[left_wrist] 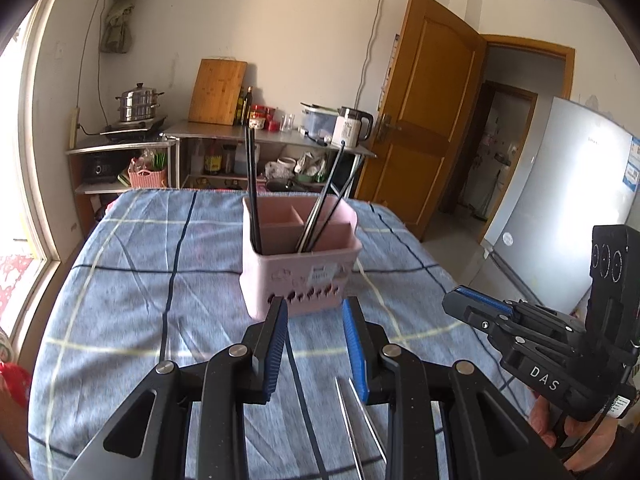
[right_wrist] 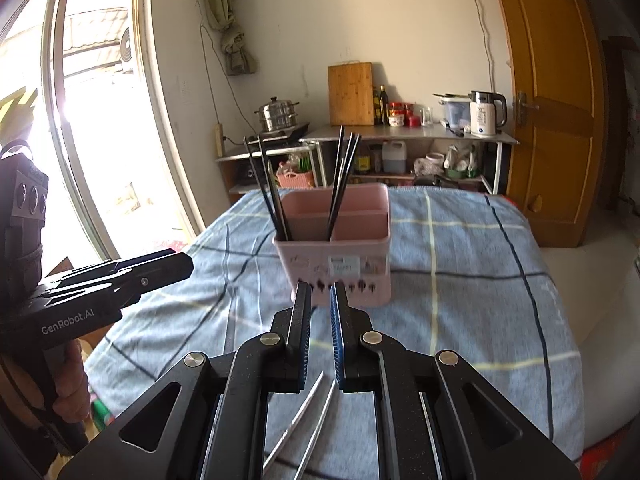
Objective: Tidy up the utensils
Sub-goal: 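Move both grippers back from the basket over the silver chopsticks on the cloth, then close the right gripper on a silver chopstick while the left gripper grasps another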
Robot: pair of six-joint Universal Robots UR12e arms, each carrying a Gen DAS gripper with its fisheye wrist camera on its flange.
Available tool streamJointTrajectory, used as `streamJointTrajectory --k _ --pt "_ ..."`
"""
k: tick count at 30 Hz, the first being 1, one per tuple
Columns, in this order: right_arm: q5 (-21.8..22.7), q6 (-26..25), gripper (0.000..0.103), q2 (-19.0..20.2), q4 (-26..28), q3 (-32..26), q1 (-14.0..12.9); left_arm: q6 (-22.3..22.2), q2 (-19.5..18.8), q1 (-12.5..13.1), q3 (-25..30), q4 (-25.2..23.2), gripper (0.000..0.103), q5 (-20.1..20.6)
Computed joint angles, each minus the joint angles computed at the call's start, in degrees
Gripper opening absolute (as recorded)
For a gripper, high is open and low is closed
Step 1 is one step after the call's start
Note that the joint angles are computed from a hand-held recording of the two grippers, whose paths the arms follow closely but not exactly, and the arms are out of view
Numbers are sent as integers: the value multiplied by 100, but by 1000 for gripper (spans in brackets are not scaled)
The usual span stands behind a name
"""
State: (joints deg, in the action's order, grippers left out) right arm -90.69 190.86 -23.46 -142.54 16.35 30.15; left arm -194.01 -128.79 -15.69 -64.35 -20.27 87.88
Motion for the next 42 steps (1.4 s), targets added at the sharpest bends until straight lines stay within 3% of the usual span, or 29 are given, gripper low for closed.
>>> streamJointTrajectory --k 7,18,32,40,42 --pt "62 93 10 -398 -281 934 10 72 36 -64 -187 -37 28 36" --pt "159 321 10 -433 -24 1170 -2 88 -46 -65 -272 -380 28 -113" --pt "414 417 10 88 1166 347 -3 -43 -214 1 -232 -827 28 -329" --pt "468 453 10 846 2357 -1093 3 -119 -279 40 -196 -956 28 -501" --pt "447 428 10 877 2373 -1140 5 -124 -300 47 -167 -991 28 -550"
